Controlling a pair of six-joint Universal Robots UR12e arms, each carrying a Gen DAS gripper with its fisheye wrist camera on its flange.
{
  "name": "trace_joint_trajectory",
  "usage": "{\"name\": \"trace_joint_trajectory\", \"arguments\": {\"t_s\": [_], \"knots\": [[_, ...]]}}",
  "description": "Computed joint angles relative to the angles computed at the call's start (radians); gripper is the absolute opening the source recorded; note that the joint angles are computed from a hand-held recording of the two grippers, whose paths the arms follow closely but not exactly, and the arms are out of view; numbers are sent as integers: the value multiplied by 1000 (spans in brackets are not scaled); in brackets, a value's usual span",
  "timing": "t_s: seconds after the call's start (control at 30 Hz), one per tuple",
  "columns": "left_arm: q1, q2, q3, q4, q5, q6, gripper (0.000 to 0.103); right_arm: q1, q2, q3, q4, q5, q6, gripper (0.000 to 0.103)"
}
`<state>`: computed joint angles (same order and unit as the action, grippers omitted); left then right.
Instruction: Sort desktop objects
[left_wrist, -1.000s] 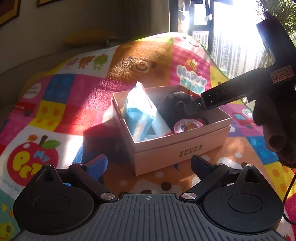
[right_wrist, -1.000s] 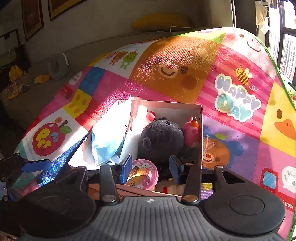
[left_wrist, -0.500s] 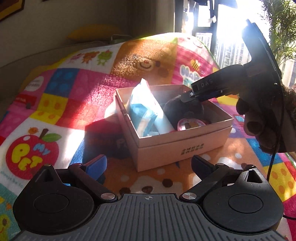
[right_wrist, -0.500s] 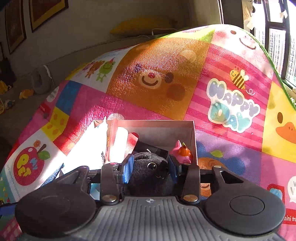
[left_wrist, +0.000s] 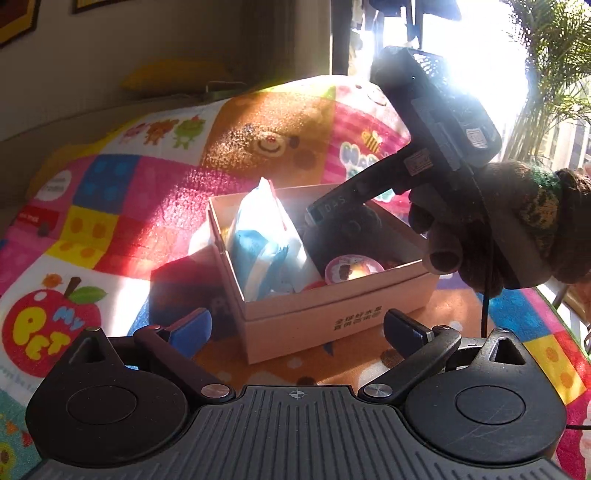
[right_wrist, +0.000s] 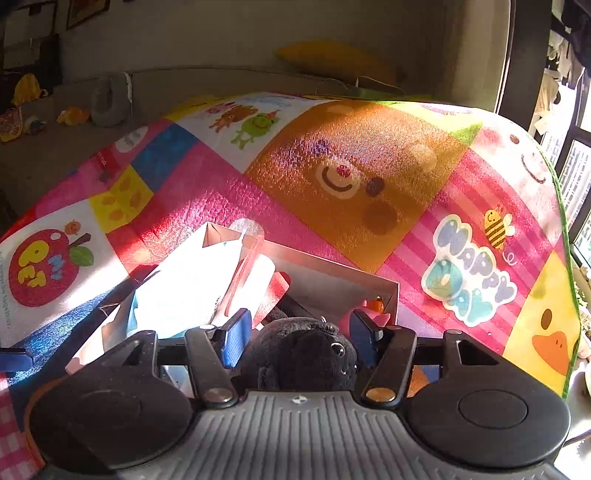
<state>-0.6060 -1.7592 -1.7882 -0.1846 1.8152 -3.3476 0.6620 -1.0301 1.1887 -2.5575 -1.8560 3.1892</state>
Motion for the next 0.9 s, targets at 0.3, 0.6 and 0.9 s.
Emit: {"name": "trace_joint_trajectory", "arguments": {"t_s": [0.3,0.6,0.9], "knots": [[15,-1,-4,-10,1,-48,103,-10,1,-12,139,19,-22,72],[8,-4,-3,-4,-4,-49,103,-50,-37,59,-117,139,235,82],[16,-5,3,-17,-7,-69,103,-54,-77,115,-218,93,256,81]]}}
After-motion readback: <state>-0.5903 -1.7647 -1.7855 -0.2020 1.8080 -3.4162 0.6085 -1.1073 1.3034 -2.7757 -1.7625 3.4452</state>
